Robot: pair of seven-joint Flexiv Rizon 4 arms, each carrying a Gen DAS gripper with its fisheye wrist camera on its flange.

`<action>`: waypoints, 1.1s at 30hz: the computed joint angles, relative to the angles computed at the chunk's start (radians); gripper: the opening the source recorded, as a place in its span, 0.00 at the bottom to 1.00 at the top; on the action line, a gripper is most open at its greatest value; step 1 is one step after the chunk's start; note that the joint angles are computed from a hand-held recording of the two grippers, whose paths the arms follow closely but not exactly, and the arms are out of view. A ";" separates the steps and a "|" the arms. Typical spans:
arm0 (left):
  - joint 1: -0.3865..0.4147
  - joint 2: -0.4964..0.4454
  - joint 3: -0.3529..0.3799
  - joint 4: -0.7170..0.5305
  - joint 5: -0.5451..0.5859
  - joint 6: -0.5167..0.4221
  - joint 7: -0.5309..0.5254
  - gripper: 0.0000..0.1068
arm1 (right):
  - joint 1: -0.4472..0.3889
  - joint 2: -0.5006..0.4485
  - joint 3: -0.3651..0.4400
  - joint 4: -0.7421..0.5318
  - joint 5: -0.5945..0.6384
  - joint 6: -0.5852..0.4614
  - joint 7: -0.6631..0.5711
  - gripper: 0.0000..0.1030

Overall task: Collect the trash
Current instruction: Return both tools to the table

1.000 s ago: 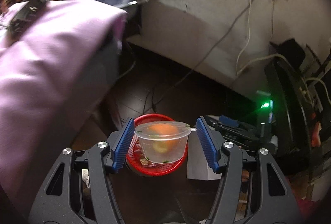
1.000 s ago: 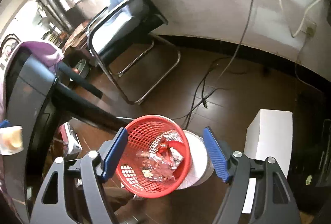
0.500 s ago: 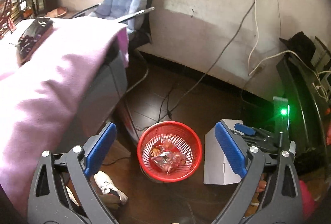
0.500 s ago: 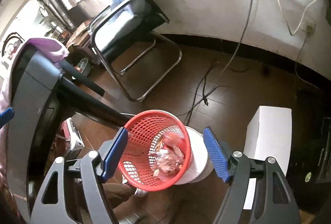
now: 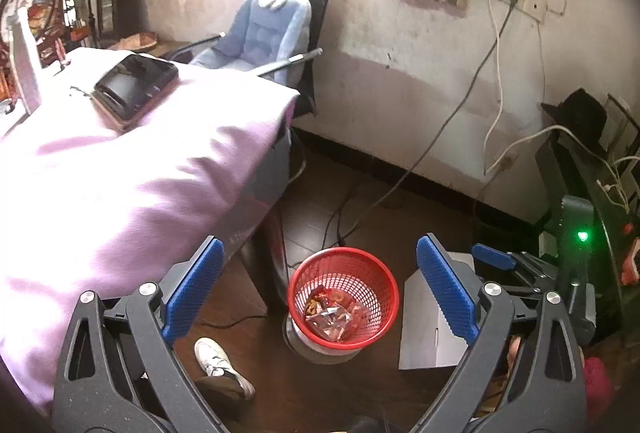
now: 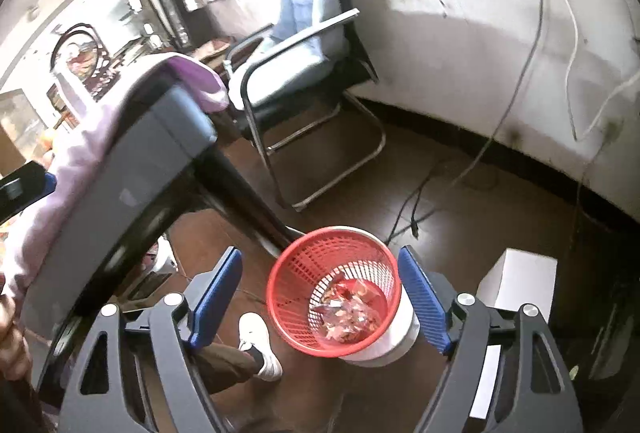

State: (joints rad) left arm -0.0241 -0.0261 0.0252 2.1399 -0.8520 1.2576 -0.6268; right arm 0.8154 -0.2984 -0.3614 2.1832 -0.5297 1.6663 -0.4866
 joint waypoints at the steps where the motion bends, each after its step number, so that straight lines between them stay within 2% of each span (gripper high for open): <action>1: -0.001 0.009 0.001 0.005 -0.009 0.005 0.006 0.88 | 0.038 0.013 -0.039 0.009 -0.015 0.003 0.010 0.79; 5: -0.010 0.059 0.020 0.036 -0.055 0.036 0.034 0.89 | 0.170 0.056 -0.179 0.036 -0.082 0.020 0.040 0.81; 12: -0.011 0.134 0.081 0.077 -0.123 0.100 0.064 0.90 | 0.289 0.105 -0.294 0.042 -0.206 0.031 0.105 0.86; 15: 0.005 0.160 0.113 0.088 -0.133 0.115 0.062 0.90 | 0.312 0.118 -0.310 0.032 -0.270 0.027 0.140 0.87; 20: 0.056 0.197 0.172 0.103 -0.126 0.152 0.051 0.90 | 0.235 0.119 -0.169 -0.019 -0.284 -0.010 0.130 0.89; 22: 0.090 0.204 0.194 0.106 -0.090 0.165 0.026 0.90 | 0.174 0.108 -0.063 -0.054 -0.243 -0.036 0.080 0.89; 27: 0.229 0.195 0.247 0.098 0.080 0.201 -0.098 0.90 | 0.041 0.055 0.184 -0.169 -0.143 -0.101 -0.053 0.90; 29: 0.281 0.179 0.278 0.077 0.110 0.185 -0.123 0.90 | -0.016 0.024 0.289 -0.229 -0.103 -0.132 -0.117 0.91; 33: 0.392 0.131 0.323 0.021 0.135 0.115 -0.158 0.90 | -0.090 -0.048 0.441 -0.352 -0.078 -0.196 -0.207 0.91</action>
